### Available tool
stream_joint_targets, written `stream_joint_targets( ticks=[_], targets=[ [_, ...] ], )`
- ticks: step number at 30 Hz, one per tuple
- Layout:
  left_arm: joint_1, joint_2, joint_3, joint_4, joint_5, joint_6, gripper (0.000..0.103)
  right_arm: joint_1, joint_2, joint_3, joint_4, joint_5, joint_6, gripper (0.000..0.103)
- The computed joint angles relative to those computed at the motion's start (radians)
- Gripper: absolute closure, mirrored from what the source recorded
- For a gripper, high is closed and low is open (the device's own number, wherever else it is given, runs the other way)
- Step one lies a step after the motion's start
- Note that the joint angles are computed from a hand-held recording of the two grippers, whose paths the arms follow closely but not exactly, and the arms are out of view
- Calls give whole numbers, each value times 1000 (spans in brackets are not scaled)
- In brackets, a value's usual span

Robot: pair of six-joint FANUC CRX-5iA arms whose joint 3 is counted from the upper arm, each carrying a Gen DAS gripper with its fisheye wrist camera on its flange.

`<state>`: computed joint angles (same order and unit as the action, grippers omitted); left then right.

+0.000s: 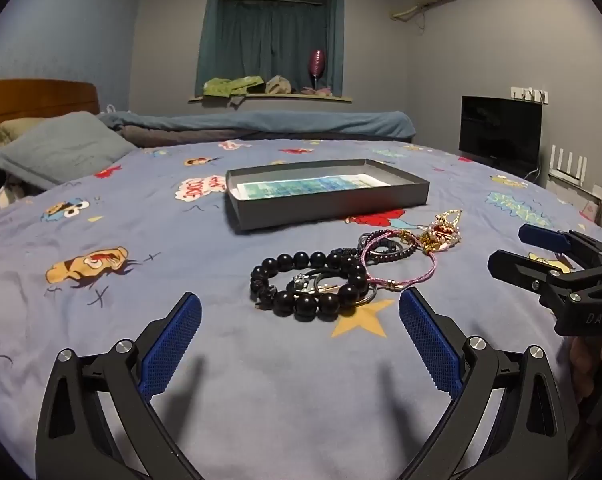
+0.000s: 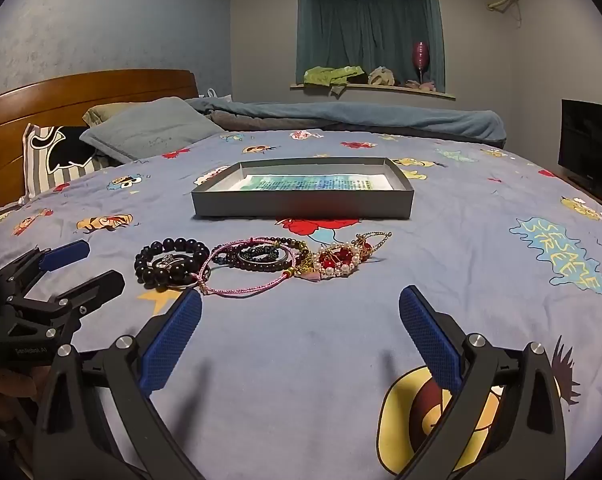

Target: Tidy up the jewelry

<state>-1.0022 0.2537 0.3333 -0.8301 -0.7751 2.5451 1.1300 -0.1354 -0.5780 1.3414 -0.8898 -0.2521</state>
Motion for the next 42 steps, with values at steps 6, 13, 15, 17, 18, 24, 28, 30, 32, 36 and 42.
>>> stream_joint_targets(
  ticks=[6,13,15,17,18,24,28,30,32,36,42],
  targets=[
    [9,6,8,18,-4,-35,5,1,5,2,1,-3,-1,5],
    [-10,8,7,-13,-9,-8,5,1,5,5,-11,3,1,5],
    [-12,7,6,-16,-11,-4,5,3,6,4,-9,2,-4,5],
    [-12,8,7,-15,-12,-4,5,6,5,8,-17,-1,5,5],
    [-12,9,8,-15,-13,-3,5,6,5,7,-15,-1,3,5],
    [-1,8,6,4,-4,-9,5,6,3,4,-15,0,0,5],
    [0,5,2,3,0,-9,5,5,3,3,-14,1,0,5],
    [0,5,2,3,-2,-6,5,7,2,4,-17,-1,1,5],
    [1,5,2,6,-1,-9,5,8,2,5,-18,-2,2,5],
    [0,5,2,4,-1,-8,5,3,4,3,-15,4,-2,5],
    [0,5,2,3,-2,-7,5,8,5,4,-17,1,-4,5]
  ],
)
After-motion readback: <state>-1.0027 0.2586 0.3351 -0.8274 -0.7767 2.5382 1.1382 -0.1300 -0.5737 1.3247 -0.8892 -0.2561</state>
